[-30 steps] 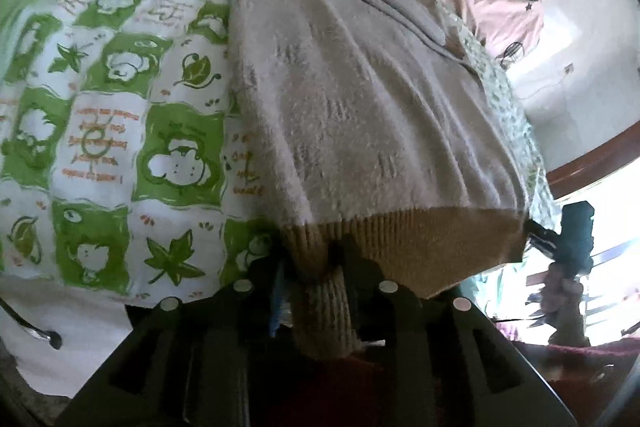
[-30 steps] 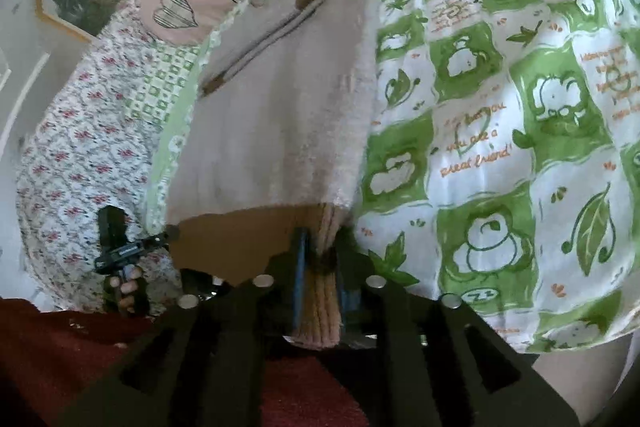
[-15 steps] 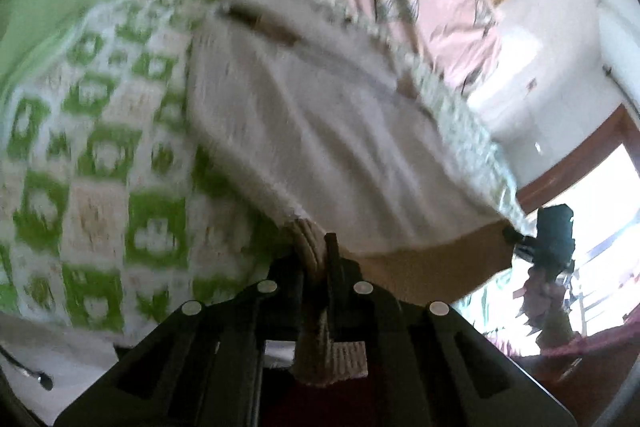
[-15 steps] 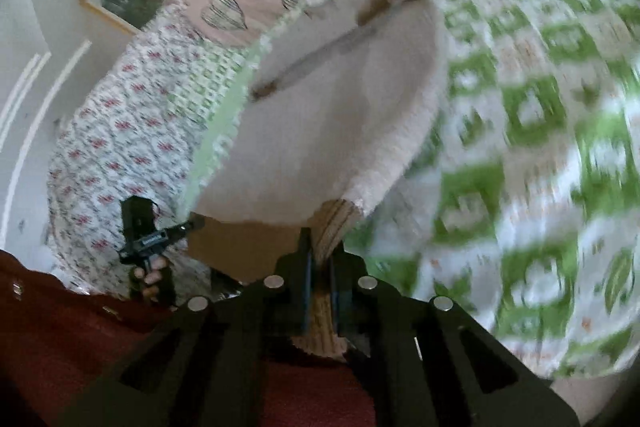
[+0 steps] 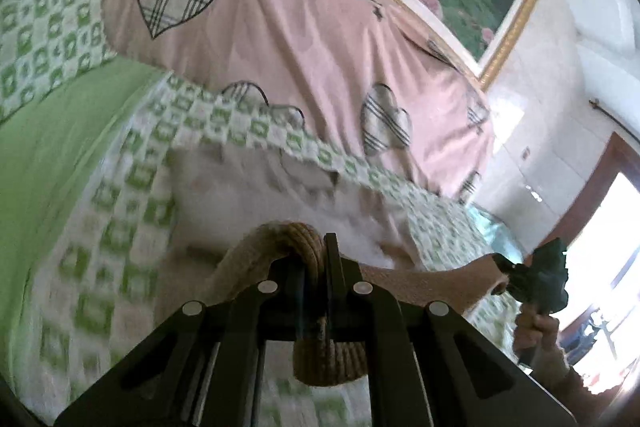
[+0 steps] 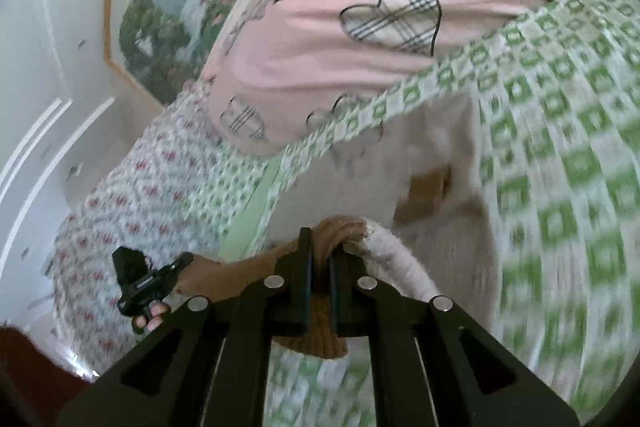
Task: Fold small clothes
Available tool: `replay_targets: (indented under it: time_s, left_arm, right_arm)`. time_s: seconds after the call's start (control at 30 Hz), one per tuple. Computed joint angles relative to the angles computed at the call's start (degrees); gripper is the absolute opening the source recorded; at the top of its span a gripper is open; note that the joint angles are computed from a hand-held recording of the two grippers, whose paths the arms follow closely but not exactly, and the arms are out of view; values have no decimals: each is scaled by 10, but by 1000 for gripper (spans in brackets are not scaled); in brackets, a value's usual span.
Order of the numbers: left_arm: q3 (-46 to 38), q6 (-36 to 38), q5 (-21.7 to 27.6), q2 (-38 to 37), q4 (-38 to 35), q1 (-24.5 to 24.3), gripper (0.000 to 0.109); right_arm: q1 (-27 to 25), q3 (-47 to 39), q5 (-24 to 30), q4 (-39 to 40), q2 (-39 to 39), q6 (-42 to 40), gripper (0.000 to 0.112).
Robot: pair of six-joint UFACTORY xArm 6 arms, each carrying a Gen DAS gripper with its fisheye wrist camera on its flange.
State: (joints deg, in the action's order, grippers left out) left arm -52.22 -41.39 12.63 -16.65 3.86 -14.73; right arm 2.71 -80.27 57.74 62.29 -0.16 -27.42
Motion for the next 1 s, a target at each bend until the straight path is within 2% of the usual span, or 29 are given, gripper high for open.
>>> replay_targets:
  time_s: [0.13, 0.27, 0.5, 0.6, 0.67, 0.7, 0.73, 0.8, 0.83, 0.9, 0.97, 1.0]
  left_arm:
    - [-97, 82, 3, 114, -75, 34, 5]
    - [-185, 94, 27, 218, -74, 60, 5]
    - [-275, 106, 82, 328, -84, 84, 7]
    - [-291, 121, 111, 348, -98, 87, 12]
    - [-268, 132, 106, 331, -125, 86, 24]
    - [-251, 127, 100, 317, -121, 85, 28]
    - [-233, 127, 96, 301, -121, 82, 34]
    - [-189, 134, 88, 260, -123, 70, 37]
    - [-173, 140, 89, 243, -127, 62, 38]
    - [-141, 191, 83, 214, -181, 35, 42]
    - [-133, 234, 86, 208, -227, 3, 50]
    - [-138, 251, 90, 215, -243, -10, 50]
  right_arm:
    - [27, -133, -41, -82, 121, 62, 8]
    - [42, -230, -58, -147, 213, 113, 8]
    - [59, -354, -49, -280, 341, 225, 8]
    - [62, -388, -30, -307, 372, 252, 9]
    - [61, -383, -26, -311, 370, 257, 11]
    - [60, -357, -39, -302, 350, 251, 16]
    - [59, -337, -50, -303, 335, 250, 29]
    - [62, -267, -93, -318, 279, 247, 45]
    - [65, -232, -116, -319, 249, 237, 48]
    - [72, -179, -134, -302, 199, 196, 48]
    - [80, -154, -105, -244, 171, 117, 48]
    - [88, -160, -57, -214, 171, 70, 48]
